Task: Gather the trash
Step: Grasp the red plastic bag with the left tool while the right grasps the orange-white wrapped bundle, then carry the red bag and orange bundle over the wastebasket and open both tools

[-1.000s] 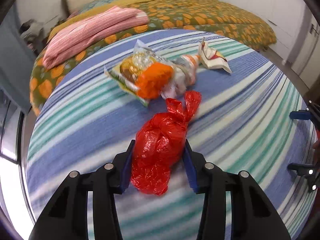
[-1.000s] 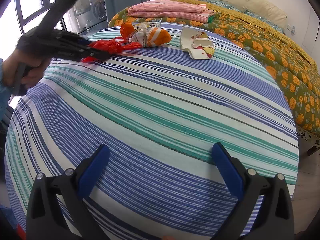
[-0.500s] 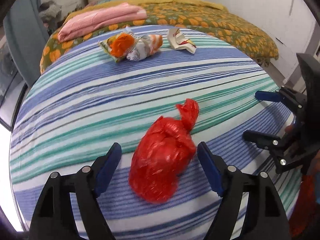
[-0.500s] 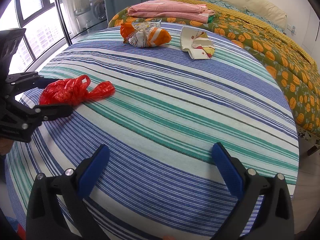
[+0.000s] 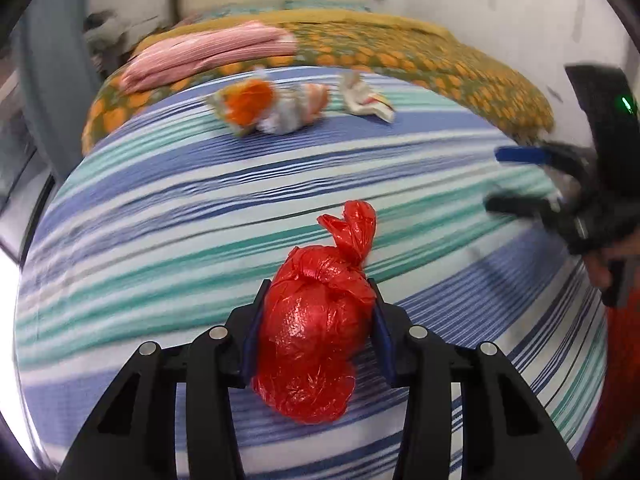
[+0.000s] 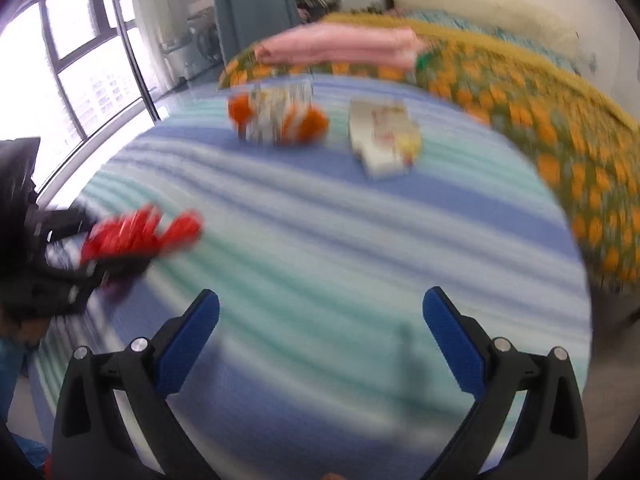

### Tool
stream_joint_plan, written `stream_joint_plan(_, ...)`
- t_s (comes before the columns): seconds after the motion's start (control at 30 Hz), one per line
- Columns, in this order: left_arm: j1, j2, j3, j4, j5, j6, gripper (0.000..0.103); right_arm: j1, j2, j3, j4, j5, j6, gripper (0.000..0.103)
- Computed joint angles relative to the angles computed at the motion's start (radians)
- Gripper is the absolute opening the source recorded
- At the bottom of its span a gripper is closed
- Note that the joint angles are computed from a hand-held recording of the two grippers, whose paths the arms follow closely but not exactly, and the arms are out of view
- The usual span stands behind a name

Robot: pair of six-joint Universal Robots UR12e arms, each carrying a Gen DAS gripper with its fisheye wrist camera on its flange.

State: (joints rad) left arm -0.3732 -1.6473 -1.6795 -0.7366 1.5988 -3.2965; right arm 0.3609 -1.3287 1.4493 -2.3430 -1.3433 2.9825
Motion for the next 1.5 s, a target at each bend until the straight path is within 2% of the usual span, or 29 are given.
stream_joint_plan(0.07, 0.008, 0.021, -0.022, 0.014, 0.0, -0.063, 0.044, -0.002, 0.052, -0.078, -0.007, 0.053, -0.049, 0.098)
stream_joint_plan(0.13, 0.01, 0.041, -0.043, 0.025, 0.005, -0.11, 0.044, 0.002, 0.118, -0.182, 0.034, 0.104, -0.092, 0.098)
stream_joint_plan(0.27, 0.006, 0.078, -0.08, 0.032, 0.023, -0.168, 0.044, 0.013, 0.24, -0.368, 0.127, 0.183, -0.094, 0.098)
stream_joint_plan(0.4, 0.0, 0.108, -0.107, 0.015, 0.035, -0.203, 0.044, 0.04, 0.333, -0.511, 0.265, 0.134, -0.147, 0.098)
stream_joint_plan(0.47, 0.0, 0.121, -0.119, 0.008, 0.044, -0.216, 0.044, 0.041, 0.363, -0.573, 0.413, 0.174, -0.197, 0.094)
stream_joint_plan(0.5, 0.001, 0.126, -0.123, 0.007, 0.051, -0.22, 0.044, 0.036, 0.362, -0.58, 0.465, 0.215, -0.228, 0.092)
stream_joint_plan(0.57, 0.006, 0.14, -0.136, 0.02, 0.053, -0.24, 0.044, 0.017, 0.357, -0.603, 0.626, 0.374, -0.321, 0.092)
stream_joint_plan(0.6, 0.01, 0.145, -0.141, 0.029, 0.052, -0.251, 0.044, 0.011, 0.35, -0.603, 0.684, 0.429, -0.367, 0.091)
stream_joint_plan(0.63, 0.012, 0.148, -0.145, 0.035, 0.054, -0.257, 0.044, 0.011, 0.336, -0.592, 0.7, 0.441, -0.408, 0.091)
stream_joint_plan(0.7, 0.012, 0.148, -0.147, 0.051, 0.069, -0.269, 0.044, 0.021, 0.313, -0.562, 0.644, 0.381, -0.399, 0.092)
stream_joint_plan(0.77, 0.012, 0.146, -0.148, 0.06, 0.076, -0.282, 0.044, 0.042, 0.305, -0.542, 0.567, 0.282, -0.375, 0.092)
stream_joint_plan(0.83, 0.013, 0.144, -0.146, 0.061, 0.078, -0.299, 0.044, 0.068, 0.299, -0.513, 0.456, 0.173, -0.396, 0.092)
stream_joint_plan(0.87, 0.012, 0.144, -0.146, 0.06, 0.083, -0.303, 0.044, 0.079, 0.301, -0.507, 0.425, 0.146, -0.402, 0.092)
stream_joint_plan(0.93, 0.008, 0.147, -0.147, 0.057, 0.1, -0.306, 0.044, 0.092, 0.316, -0.524, 0.43, 0.133, -0.403, 0.092)
stream_joint_plan(1.03, 0.005, 0.15, -0.15, 0.045, 0.111, -0.332, 0.044, 0.112, 0.347, -0.556, 0.444, 0.063, -0.395, 0.091)
stream_joint_plan(1.07, 0.006, 0.152, -0.153, 0.042, 0.108, -0.342, 0.044, 0.11, 0.352, -0.559, 0.454, 0.055, -0.387, 0.088)
stream_joint_plan(1.1, 0.005, 0.153, -0.154, 0.036, 0.109, -0.353, 0.044, 0.109, 0.354, -0.561, 0.461, 0.058, -0.372, 0.057)
stream_joint_plan(1.13, 0.003, 0.155, -0.155, 0.034, 0.112, -0.357, 0.044, 0.107, 0.349, -0.552, 0.453, 0.067, -0.34, 0.046)
stream_joint_plan(1.2, -0.003, 0.157, -0.156, 0.036, 0.113, -0.364, 0.044, 0.102, 0.325, -0.511, 0.41, 0.072, -0.282, 0.044)
stream_joint_plan(1.3, -0.019, 0.153, -0.152, 0.039, 0.123, -0.375, 0.044, 0.083, 0.244, -0.402, 0.377, 0.098, -0.211, 0.044)
stream_joint_plan(1.5, -0.066, 0.129, -0.135, 0.061, 0.138, -0.42, 0.045, 0.052, 0.038, -0.133, 0.285, 0.002, -0.116, 0.044)
